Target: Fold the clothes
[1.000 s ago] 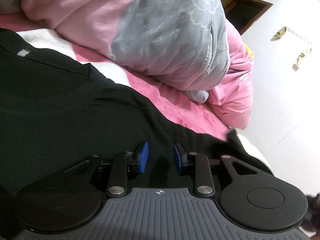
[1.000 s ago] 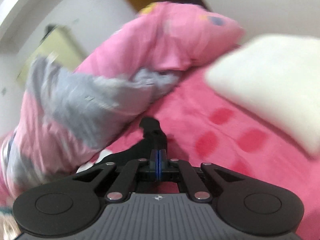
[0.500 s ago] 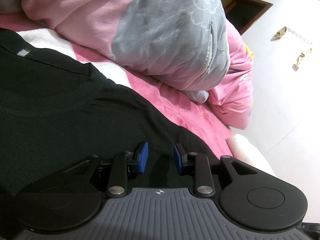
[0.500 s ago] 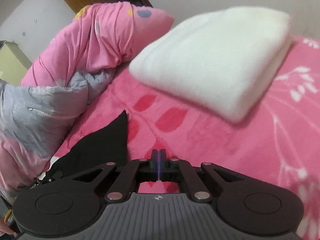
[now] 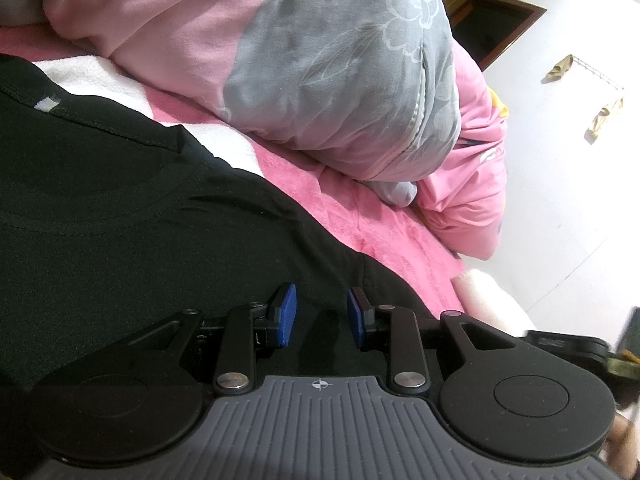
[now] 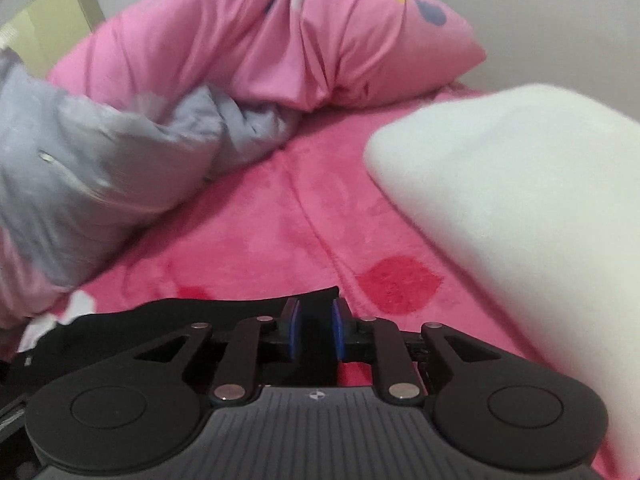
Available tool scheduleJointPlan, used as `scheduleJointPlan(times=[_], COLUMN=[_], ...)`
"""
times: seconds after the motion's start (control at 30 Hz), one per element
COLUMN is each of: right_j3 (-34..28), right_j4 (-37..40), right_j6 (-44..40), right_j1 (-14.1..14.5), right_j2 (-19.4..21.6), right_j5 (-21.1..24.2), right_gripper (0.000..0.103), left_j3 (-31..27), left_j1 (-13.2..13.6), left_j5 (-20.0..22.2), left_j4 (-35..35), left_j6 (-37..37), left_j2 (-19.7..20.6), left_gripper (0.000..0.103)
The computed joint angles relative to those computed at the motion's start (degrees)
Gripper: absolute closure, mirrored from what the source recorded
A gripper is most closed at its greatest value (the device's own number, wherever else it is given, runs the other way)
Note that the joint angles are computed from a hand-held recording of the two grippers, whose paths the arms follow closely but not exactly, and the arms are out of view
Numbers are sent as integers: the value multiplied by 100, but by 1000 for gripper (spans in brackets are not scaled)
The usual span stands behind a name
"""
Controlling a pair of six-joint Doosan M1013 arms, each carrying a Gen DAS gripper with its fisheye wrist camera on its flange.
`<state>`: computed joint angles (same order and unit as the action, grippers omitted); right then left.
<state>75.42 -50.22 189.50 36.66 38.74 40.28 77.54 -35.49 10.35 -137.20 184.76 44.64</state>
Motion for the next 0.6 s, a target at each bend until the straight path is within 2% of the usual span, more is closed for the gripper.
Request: scheduleJointPlan(times=[0.2, 0.27, 0.37, 0.47, 0.6], right_j3=[-31, -60, -109, -249, -583], right_j4=[-4, -31, -277, -761, -944], right_j6=[-145, -244, -231, -181, -585], right_j1=[-26, -25, -2, 52, 49], right_j2=[67, 86, 111, 188, 382], right_j5=[37, 65, 169, 514, 902], right_gripper=[88, 98, 102, 103, 103], left_j3=[-11, -12, -8, -3, 3], left_j1=[3, 4, 4, 4, 6], left_j5=[3, 4, 7, 12, 17], left_j4=[45, 71, 80, 63, 42], left_j6=[-56, -83, -98, -81, -54], left_j2=[6, 6, 2, 0, 0], left_gripper=[75, 75, 75, 75, 75])
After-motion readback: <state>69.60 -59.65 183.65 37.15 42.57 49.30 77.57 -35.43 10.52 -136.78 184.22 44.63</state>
